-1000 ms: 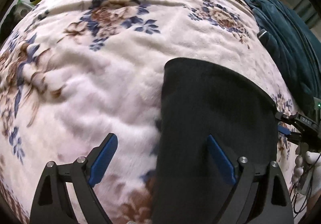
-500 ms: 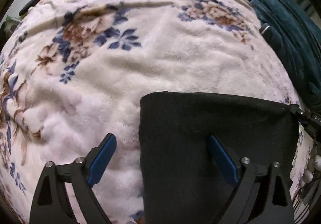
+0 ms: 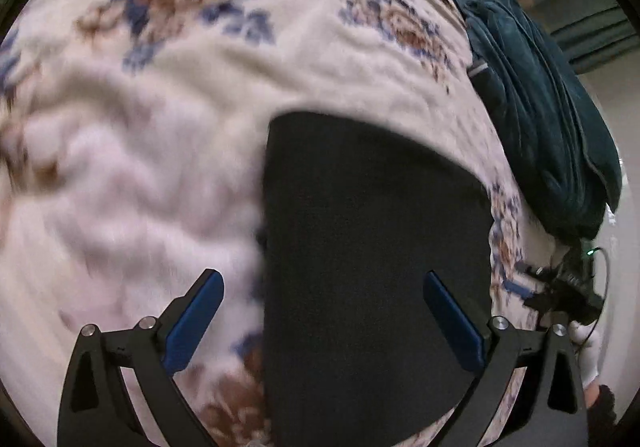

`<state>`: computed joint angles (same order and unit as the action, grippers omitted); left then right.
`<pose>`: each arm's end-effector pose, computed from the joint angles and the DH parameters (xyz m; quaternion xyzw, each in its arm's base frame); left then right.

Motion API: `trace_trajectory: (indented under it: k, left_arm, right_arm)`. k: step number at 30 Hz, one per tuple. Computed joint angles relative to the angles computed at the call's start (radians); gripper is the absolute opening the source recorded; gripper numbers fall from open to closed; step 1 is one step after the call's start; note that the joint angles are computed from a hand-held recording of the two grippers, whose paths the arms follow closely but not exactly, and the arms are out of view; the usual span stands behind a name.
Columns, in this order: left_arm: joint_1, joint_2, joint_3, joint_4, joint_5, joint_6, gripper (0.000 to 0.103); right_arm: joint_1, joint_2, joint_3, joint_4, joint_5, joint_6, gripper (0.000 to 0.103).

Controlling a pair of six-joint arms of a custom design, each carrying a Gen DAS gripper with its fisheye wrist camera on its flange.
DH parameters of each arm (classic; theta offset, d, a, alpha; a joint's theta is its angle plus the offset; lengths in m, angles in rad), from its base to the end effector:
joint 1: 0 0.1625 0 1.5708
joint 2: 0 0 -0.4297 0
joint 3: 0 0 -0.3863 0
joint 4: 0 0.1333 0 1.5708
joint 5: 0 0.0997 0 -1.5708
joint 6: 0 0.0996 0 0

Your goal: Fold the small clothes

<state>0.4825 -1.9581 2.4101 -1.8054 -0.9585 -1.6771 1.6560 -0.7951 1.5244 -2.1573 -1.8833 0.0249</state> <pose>-0.1463 -0.2917 0.2906 -0.2438 0.9166 -0.2750 0.1576 0.1597 -0.6629 0.1039 0.0408 -0.9845 -0.0618 0.1589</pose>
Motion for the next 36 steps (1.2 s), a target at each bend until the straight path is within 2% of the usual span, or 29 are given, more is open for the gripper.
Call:
trace_trajectory:
  k: [2,5,7,8,9,10,11,13,15,17,18,19,20,22,24,25,29,31,32,33,34,35,36]
  left_arm:
    - [0.008,0.011,0.012,0.006,-0.039,-0.028,0.102]
    - [-0.020,0.016,0.036,0.006,-0.048,-0.078,0.102]
    - [-0.034,0.037,0.028,0.022,-0.045,-0.084,0.102]
    - [-0.036,0.051,0.021,0.029,-0.045,-0.084,0.102]
    - [-0.025,0.060,0.021,0.016,-0.044,-0.071,0.102]
    - [-0.021,0.069,0.017,0.008,-0.049,-0.063,0.102]
    - [-0.022,0.071,0.016,0.010,-0.051,-0.061,0.102]
    - [-0.015,0.078,0.009,0.011,-0.053,-0.041,0.102]
    - [-0.020,0.078,0.005,0.023,-0.060,-0.038,0.102]
    - [-0.025,0.077,0.001,0.040,-0.072,-0.046,0.102]
    - [-0.027,0.077,0.000,0.046,-0.075,-0.053,0.102]
    - [-0.035,0.073,0.000,0.058,-0.080,-0.068,0.102]
    - [-0.043,0.066,0.001,0.067,-0.083,-0.082,0.102]
    - [-0.058,0.063,0.000,0.086,-0.087,-0.105,0.102]
    - [-0.070,0.058,-0.001,0.104,-0.090,-0.124,0.102]
    - [-0.076,0.054,0.002,0.107,-0.090,-0.133,0.102]
    - [-0.081,0.058,0.007,0.106,-0.096,-0.150,0.102]
    - [-0.081,0.068,0.005,0.105,-0.095,-0.145,0.102]
    - [-0.080,0.073,0.004,0.103,-0.095,-0.139,0.102]
    - [-0.079,0.077,0.002,0.103,-0.096,-0.134,0.102]
    - [-0.080,0.074,0.003,0.099,-0.093,-0.134,0.102]
    - [-0.082,0.068,0.007,0.095,-0.091,-0.135,0.102]
    - [-0.081,0.063,0.011,0.088,-0.091,-0.136,0.102]
  right_arm:
    - [-0.022,-0.062,0.086,0.000,-0.035,0.066,0.074]
    - [-0.079,-0.180,0.252,-0.101,0.085,0.141,0.074]
    - [-0.125,-0.233,0.361,-0.219,0.176,0.183,0.074]
    - [-0.138,-0.240,0.391,-0.266,0.199,0.187,0.068]
    - [-0.149,-0.244,0.425,-0.332,0.220,0.189,0.026]
    - [-0.152,-0.247,0.450,-0.384,0.234,0.187,0.008]
    - [-0.143,-0.252,0.469,-0.428,0.216,0.196,0.006]
    - [-0.110,-0.287,0.511,-0.507,0.178,0.188,0.006]
    - [-0.076,-0.315,0.528,-0.524,0.126,0.177,0.006]
    - [-0.062,-0.307,0.505,-0.432,0.060,0.176,0.007]
    - [-0.059,-0.296,0.478,-0.358,0.018,0.201,0.013]
    - [-0.056,-0.298,0.471,-0.308,-0.011,0.237,0.014]
    - [-0.059,-0.308,0.475,-0.294,-0.005,0.258,0.015]
    - [-0.066,-0.357,0.523,-0.333,0.035,0.298,0.027]
    - [-0.077,-0.405,0.580,-0.375,0.101,0.339,0.054]
    - [-0.083,-0.410,0.599,-0.394,0.129,0.356,0.055]
    - [-0.098,-0.329,0.609,-0.443,0.187,0.441,0.054]
    - [-0.110,-0.268,0.617,-0.525,0.189,0.484,0.027]
    - [-0.117,-0.251,0.631,-0.582,0.208,0.490,0.019]
    - [-0.117,-0.235,0.635,-0.631,0.221,0.487,0.018]
    - [-0.117,-0.231,0.646,-0.679,0.251,0.454,0.018]
    - [-0.130,-0.227,0.665,-0.758,0.322,0.398,0.016]
    - [-0.144,-0.232,0.686,-0.832,0.426,0.315,0.016]
